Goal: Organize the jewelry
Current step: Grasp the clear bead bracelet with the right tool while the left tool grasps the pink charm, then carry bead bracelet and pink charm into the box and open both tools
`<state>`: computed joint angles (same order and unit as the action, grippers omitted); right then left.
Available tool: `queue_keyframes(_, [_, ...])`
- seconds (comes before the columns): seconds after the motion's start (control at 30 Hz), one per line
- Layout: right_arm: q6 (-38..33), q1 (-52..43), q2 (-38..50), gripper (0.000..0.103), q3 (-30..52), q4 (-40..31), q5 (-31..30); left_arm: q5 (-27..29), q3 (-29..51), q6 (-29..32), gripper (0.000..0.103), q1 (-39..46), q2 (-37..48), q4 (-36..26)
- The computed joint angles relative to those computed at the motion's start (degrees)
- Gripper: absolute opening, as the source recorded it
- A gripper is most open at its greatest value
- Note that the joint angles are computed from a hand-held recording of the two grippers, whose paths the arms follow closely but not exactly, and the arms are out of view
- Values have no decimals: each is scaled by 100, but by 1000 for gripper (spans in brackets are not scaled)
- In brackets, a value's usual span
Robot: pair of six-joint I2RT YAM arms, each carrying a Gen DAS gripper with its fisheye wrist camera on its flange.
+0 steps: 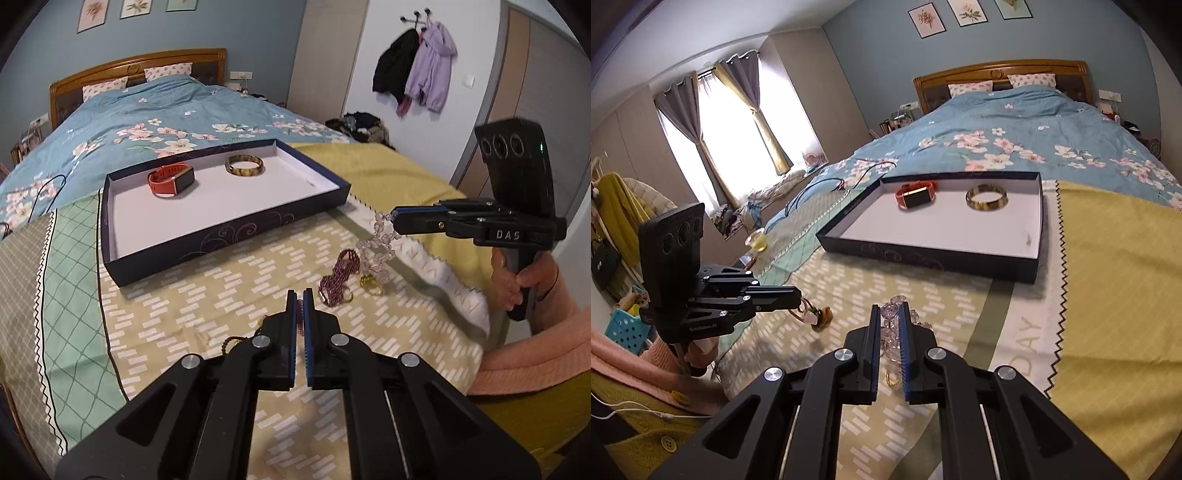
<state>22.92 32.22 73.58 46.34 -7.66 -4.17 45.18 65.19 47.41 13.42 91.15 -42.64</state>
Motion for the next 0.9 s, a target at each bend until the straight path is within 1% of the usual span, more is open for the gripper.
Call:
queue_keyframes(0.07, [25, -38, -22, 8, 13, 25, 2, 123, 116, -29, 4, 69, 49, -119])
queue_keyframes(0.3, [56, -126, -92, 8, 76, 148, -42, 287, 379, -227, 4, 157, 212, -216])
queue_keyframes(0.6, [35, -254, -84, 8, 226, 235, -43, 220, 465, -548, 4, 132, 239, 66])
queue_keyframes(0.9, [-85, -477, 236, 8, 638, 250, -142, 68, 677, -992, 4, 23, 296, 439])
